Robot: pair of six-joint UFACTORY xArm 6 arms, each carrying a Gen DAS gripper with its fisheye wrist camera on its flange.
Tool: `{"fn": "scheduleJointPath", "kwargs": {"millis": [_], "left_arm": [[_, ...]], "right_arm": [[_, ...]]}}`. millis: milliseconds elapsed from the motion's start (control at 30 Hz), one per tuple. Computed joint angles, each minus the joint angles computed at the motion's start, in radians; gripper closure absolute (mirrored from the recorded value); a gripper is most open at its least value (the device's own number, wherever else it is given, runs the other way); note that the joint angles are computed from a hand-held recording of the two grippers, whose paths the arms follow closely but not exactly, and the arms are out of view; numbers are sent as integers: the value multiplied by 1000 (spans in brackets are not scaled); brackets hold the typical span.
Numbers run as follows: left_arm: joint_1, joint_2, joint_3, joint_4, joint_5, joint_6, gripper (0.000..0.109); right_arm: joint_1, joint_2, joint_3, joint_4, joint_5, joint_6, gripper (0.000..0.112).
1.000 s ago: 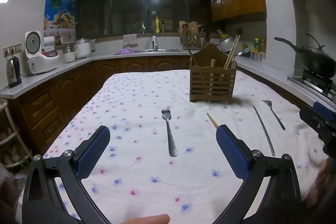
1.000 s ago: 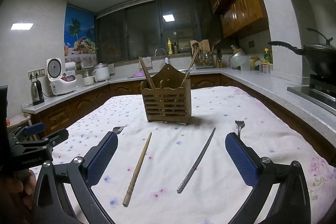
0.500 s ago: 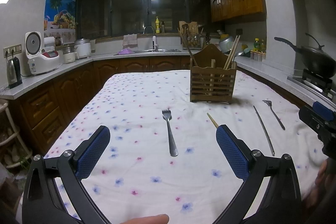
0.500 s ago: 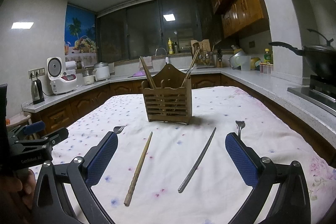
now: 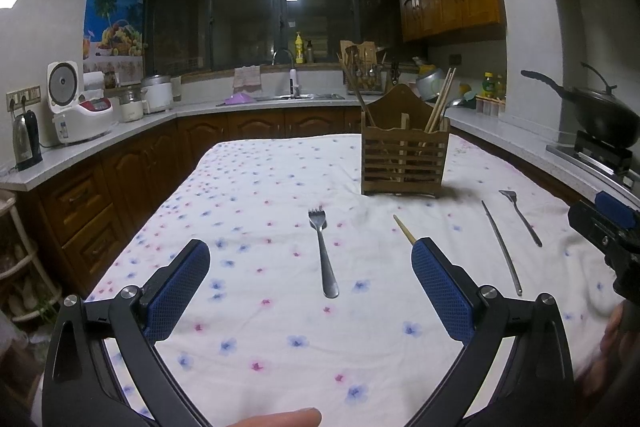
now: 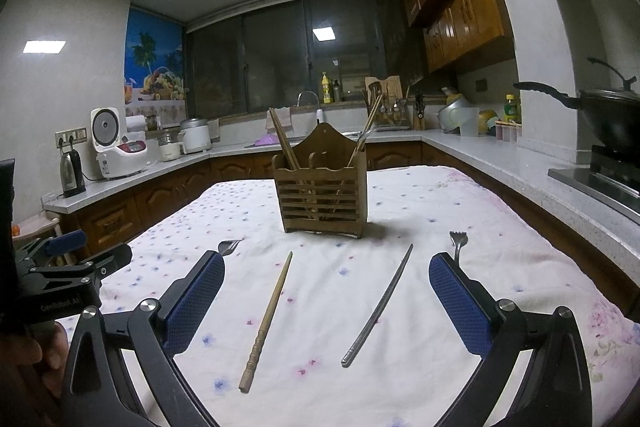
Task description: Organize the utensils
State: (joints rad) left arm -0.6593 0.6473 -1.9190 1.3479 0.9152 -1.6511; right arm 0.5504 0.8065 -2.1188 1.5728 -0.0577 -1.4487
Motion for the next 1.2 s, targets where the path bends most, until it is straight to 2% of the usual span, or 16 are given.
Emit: {"fn": "scheduleJointPath", "kwargs": {"millis": [267, 533, 1200], "left_arm": [[-9, -9, 12, 19, 15, -12, 6], [-18, -16, 19, 40, 27, -18, 6], [-15, -14, 13, 40, 24, -17, 6]], "right_arm": [[1, -4, -7, 32, 3, -38, 9], [-7, -15, -34, 249, 8, -263, 9], [-6, -15, -33, 235, 7, -249, 9]]}}
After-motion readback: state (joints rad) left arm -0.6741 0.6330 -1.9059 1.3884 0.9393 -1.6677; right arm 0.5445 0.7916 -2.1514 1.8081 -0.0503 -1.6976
